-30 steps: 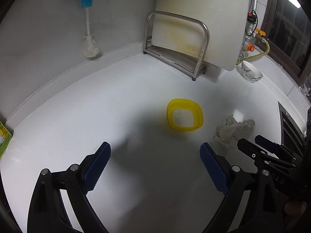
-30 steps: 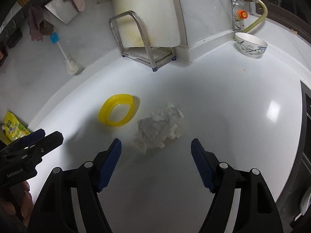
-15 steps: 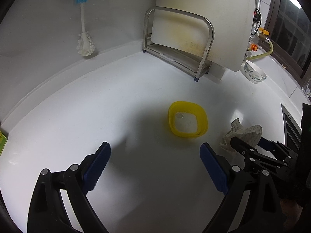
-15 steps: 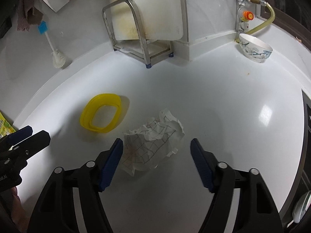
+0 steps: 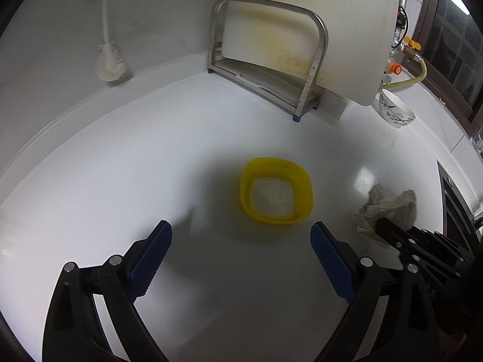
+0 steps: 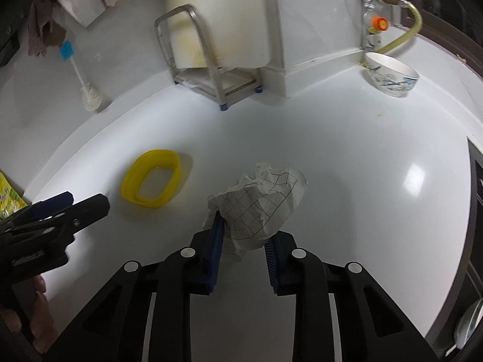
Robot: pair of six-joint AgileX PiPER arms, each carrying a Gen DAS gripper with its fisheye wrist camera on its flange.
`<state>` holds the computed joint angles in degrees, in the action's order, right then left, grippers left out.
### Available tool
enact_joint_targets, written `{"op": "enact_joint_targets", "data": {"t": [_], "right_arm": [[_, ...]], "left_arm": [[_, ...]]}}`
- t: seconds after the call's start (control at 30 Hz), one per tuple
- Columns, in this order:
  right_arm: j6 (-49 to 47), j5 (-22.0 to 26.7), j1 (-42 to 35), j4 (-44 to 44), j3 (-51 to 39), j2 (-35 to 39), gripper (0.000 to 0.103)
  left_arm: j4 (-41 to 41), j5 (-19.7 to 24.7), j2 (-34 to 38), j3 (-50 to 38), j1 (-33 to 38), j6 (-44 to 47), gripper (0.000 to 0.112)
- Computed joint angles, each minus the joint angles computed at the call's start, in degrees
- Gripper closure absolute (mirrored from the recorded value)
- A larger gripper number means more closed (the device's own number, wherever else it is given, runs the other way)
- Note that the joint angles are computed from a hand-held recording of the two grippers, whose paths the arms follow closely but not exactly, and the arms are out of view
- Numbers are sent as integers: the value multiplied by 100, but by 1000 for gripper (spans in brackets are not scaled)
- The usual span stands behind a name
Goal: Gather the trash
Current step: 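Grasp the yellow ring lid with the left tool while the right tool holds the cloth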
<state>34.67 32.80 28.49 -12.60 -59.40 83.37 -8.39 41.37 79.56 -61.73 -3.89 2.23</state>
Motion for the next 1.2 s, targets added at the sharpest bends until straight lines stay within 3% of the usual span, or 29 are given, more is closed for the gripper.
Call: {"op": "enact_joint_targets", "data": {"t": [0.23,0.43,0.57,0.7,0.83,1.2], "right_arm": [[68,-5,-273,-30,412,-479,79],[104,-19,-392,-57,640,-777,79],[133,-29,-399,-63,710,-894,79],[250,20,-319,-147,729,-956,79],[288,80,-266,-197,722,-983,79],[676,326,56,-415,795,-1270,79]], "left_arm": [[322,-277,576,-239,-455,-494,21],[515,-266,1105,-574,-629,-801,21],[1080,-307,1300,-673,-799,-1255,20],[1309,-381,1374,-717,-860,-1445,21],[1648,-455,1353,-688,-977,-1692,43],[1545,-544,763,-283,-973,-1544,45]]}}
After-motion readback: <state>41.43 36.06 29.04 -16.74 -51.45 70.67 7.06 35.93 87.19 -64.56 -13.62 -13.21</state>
